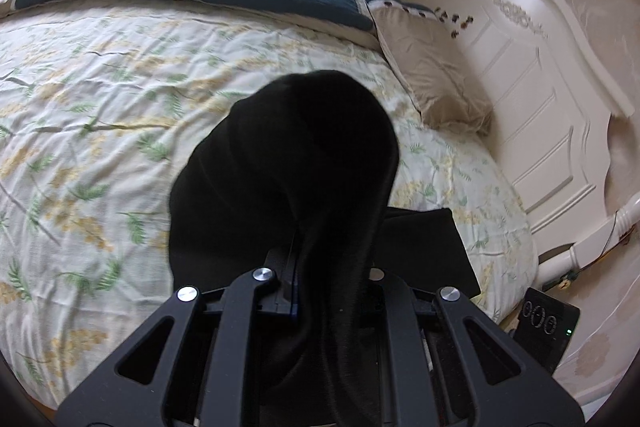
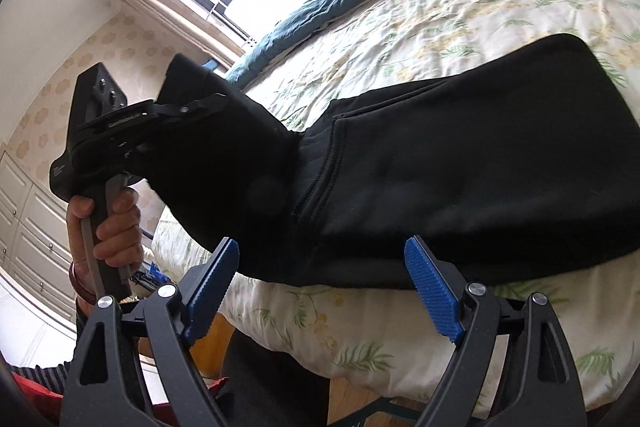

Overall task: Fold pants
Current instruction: 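Lift the held end with the left tool and fold it over the pants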

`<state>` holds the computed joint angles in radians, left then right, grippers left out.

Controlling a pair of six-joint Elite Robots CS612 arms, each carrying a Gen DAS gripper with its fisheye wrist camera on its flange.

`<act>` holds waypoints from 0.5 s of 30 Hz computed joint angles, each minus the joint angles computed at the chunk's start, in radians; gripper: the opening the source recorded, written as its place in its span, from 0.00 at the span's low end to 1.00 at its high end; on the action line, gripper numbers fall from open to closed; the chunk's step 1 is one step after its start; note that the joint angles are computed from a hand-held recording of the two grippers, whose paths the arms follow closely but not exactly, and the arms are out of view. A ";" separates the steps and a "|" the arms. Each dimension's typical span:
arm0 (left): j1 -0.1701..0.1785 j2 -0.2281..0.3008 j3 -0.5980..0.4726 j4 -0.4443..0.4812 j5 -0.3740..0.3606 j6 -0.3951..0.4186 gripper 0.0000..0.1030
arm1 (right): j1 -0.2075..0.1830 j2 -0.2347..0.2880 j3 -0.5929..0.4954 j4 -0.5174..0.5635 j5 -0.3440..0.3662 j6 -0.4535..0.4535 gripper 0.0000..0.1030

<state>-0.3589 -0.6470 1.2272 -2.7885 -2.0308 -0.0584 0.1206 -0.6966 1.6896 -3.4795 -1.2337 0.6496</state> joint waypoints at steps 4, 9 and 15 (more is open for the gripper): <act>-0.033 -0.004 0.016 -0.002 0.061 0.021 0.11 | -0.005 -0.009 0.036 -0.040 -0.012 0.020 0.82; -0.065 0.001 0.018 -0.005 0.124 0.022 0.11 | -0.011 -0.017 0.072 -0.077 -0.023 0.041 0.82; -0.100 0.017 0.004 0.017 0.169 0.032 0.12 | -0.018 -0.022 0.108 -0.105 -0.034 0.058 0.82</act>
<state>-0.4590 -0.6295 1.2317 -2.7720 -1.8618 -0.0267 0.1023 -0.7189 1.7979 -3.5849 -1.2681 0.7079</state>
